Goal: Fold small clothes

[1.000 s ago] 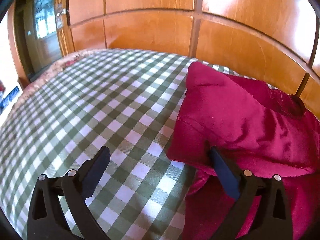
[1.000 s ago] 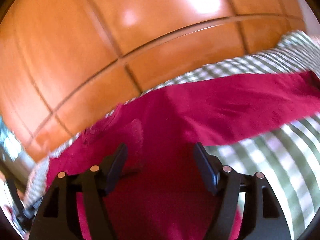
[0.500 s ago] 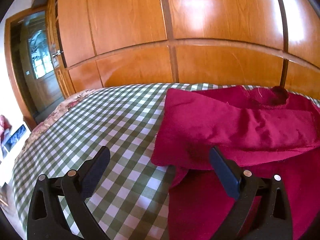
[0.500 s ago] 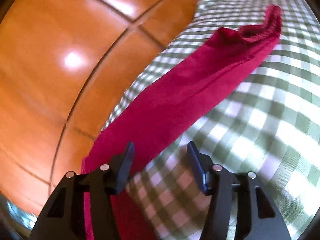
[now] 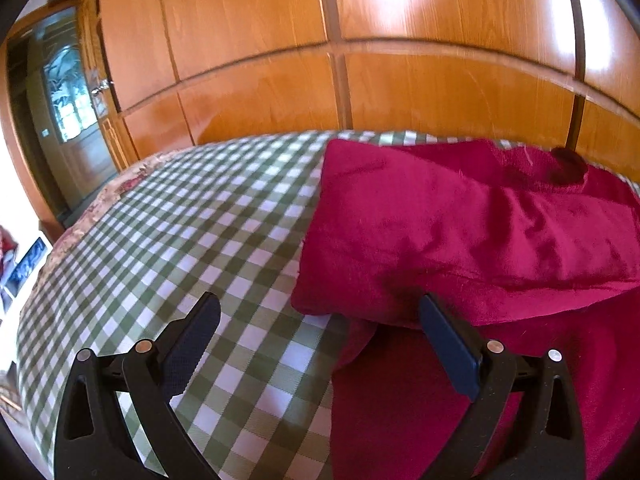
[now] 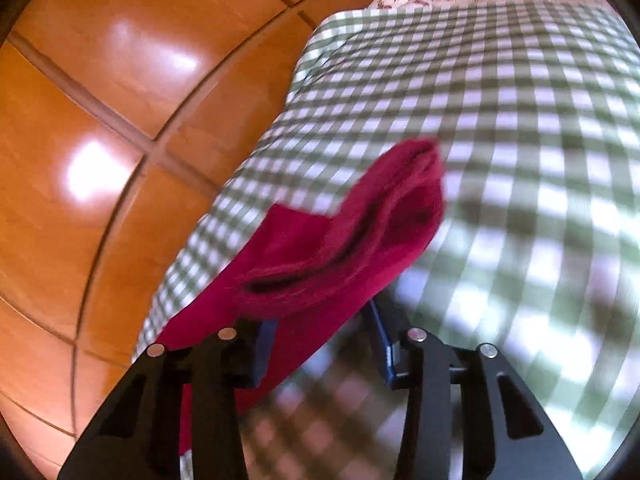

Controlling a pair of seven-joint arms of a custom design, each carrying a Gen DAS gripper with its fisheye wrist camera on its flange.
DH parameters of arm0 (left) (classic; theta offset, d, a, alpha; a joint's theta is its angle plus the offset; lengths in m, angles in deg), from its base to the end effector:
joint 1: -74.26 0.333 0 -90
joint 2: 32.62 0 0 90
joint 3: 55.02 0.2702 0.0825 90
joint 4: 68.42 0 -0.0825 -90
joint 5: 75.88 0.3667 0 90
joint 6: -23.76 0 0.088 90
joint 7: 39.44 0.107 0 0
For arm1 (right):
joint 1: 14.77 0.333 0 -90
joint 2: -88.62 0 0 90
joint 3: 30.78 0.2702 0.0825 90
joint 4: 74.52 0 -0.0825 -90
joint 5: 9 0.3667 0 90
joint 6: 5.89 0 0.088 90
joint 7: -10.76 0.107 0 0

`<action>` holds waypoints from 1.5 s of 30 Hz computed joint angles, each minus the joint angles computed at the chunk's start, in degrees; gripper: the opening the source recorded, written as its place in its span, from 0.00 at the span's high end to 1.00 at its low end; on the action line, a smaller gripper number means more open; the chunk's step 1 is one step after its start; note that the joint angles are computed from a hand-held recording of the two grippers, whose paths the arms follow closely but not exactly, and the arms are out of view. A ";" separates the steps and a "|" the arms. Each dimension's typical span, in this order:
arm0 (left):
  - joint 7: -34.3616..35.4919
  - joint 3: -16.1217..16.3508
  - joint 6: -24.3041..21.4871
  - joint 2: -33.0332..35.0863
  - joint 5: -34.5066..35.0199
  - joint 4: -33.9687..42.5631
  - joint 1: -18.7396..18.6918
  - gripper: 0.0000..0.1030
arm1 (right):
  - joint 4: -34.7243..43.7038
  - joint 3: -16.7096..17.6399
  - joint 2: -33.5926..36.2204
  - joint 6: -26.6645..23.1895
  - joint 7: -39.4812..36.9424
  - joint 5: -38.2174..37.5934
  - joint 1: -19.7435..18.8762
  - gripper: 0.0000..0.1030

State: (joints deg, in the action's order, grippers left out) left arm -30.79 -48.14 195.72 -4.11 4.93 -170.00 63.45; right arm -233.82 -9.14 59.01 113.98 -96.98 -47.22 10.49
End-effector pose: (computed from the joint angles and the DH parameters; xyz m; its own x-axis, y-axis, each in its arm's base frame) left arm 0.6253 -0.1211 0.2886 0.0291 -0.9898 -0.1392 -0.6527 0.0866 -0.7527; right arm 0.2721 0.2192 0.3207 -0.8815 -0.0517 -0.4694 0.2165 0.8391 -0.4990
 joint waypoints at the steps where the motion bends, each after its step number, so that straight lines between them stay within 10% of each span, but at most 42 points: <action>1: 2.00 -0.61 -0.23 0.25 -1.64 0.08 0.52 0.05 | -0.98 -0.43 -1.15 -0.04 -0.96 0.46 0.49 0.65; 10: 4.28 0.62 0.61 0.72 -4.47 0.05 -0.36 0.04 | -6.14 -0.91 -8.39 0.62 -5.53 4.29 0.11 0.92; 17: 5.50 1.95 1.43 1.09 -6.41 0.20 -1.28 0.04 | -1.28 0.47 -4.83 -1.67 -9.13 3.49 -1.87 0.93; 27: 5.95 3.21 2.08 1.20 -7.65 0.08 -2.33 0.04 | 23.16 -1.49 17.84 -4.93 -24.49 -13.77 -3.07 0.93; 38: 7.62 4.85 3.58 1.65 -10.45 -0.04 -3.38 0.04 | 54.22 -8.98 47.26 4.86 -44.86 -22.79 2.83 0.93; 41: 8.29 5.12 3.85 1.82 -11.33 -0.04 -3.58 0.04 | 61.92 -10.01 55.13 6.66 -52.59 -18.39 3.92 0.80; 43: 9.50 5.01 4.04 2.00 -12.60 -0.04 -3.40 0.04 | 64.16 -10.36 58.35 8.47 -56.29 -14.90 4.09 0.43; 45: 11.61 4.55 4.32 2.19 -14.83 -0.11 -2.94 0.04 | 62.79 -11.50 58.09 11.13 -55.08 -14.31 5.15 0.28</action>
